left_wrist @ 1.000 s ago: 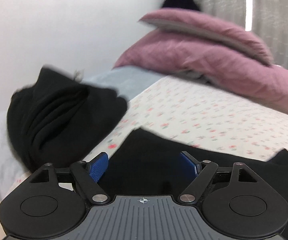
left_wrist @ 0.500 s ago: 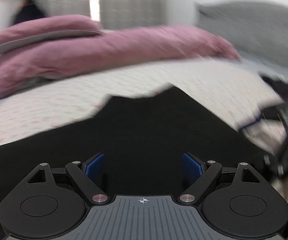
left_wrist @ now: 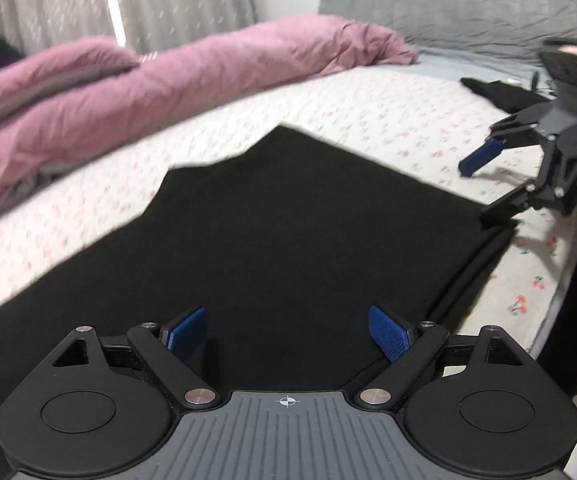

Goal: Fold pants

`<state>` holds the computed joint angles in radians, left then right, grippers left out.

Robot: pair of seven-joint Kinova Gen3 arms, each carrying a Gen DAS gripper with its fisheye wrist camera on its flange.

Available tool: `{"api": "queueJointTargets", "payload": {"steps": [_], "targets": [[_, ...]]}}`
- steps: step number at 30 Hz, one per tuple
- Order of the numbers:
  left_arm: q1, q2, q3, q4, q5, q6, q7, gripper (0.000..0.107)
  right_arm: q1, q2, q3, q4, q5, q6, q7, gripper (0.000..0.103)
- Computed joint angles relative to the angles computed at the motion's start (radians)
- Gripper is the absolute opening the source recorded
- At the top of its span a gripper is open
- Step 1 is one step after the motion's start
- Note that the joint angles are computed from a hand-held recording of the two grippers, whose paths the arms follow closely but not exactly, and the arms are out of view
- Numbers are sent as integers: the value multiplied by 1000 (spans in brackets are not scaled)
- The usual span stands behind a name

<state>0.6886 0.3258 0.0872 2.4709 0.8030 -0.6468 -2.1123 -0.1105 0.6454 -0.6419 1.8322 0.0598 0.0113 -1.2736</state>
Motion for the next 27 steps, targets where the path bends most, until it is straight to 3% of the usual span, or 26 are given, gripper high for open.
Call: {"api": "queueJointTargets", "payload": {"steps": [4,6,9,11,13,16,18,27], "targets": [[19,43,39,20,-106,-126,102,90,165,106,-185,-102,-137,163,14,95],[2,59,52,12,-173,-138,165,90,245,173,-276,-132,-190,212,54,81],[-20,91,68,-17,-266,-123,253,90,301,255,-349,-185,-231,314,47,63],[-3,117,62,-50,-278,-102,261,89,307,288,-356,-218,-275,375,58,51],[30,139,48,-76,-267,-88,245,89,302,300,-345,-233,-308,408,68,46],[82,181,35,-98,-251,-129,231,89,298,291,-334,-226,-351,420,91,37],[108,200,31,-112,-230,-152,226,89,311,308,-346,-229,-389,443,115,25],[209,256,12,-191,-48,-213,112,87,335,338,-406,-211,-531,413,261,23]]}}
